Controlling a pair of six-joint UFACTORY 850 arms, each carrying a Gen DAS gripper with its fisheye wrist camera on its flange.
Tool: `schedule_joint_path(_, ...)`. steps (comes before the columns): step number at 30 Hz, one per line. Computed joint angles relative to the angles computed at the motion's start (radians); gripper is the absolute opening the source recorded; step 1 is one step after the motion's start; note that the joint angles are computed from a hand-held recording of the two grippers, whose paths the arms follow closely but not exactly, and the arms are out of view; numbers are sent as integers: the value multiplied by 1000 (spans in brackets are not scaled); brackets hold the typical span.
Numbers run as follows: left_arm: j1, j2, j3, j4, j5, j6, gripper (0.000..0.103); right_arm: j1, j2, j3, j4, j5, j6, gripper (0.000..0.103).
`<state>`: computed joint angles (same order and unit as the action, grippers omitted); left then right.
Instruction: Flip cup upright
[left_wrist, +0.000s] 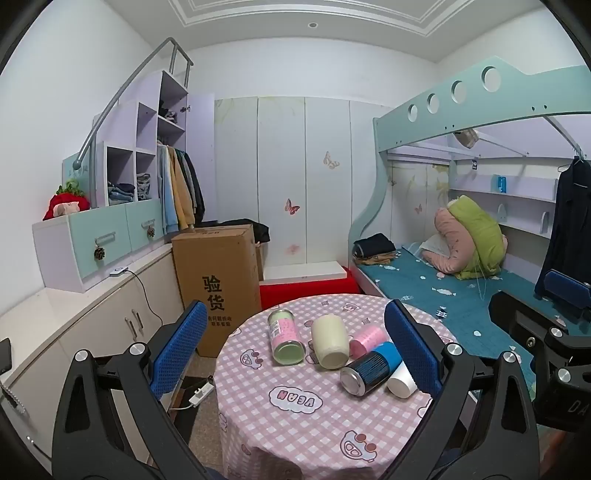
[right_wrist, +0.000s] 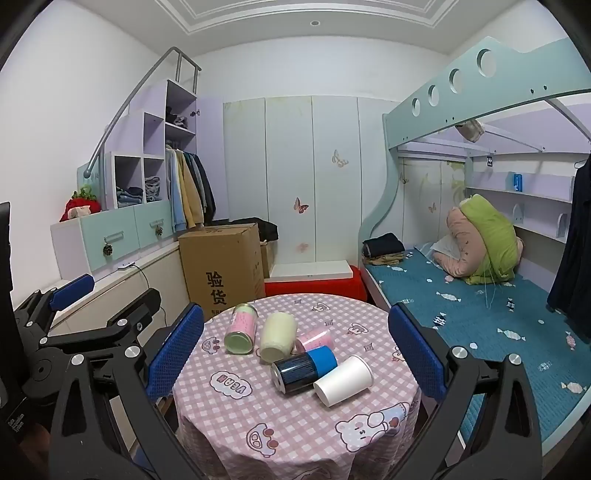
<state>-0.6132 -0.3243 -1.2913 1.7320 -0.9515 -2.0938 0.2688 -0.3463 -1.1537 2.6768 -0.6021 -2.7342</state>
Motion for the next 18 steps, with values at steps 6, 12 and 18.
schedule_joint_path(6,-3,1,2,3,-4,-3,97,-2,1,3,1,-8,1,96)
schedule_joint_path(12,0,1,0,-2,5,-1,97,-1,0,0,-2,-2,1,96)
schedule_joint_path(18,0,1,1,-2,5,-1,97,-1,0,1,-1,-2,1,96)
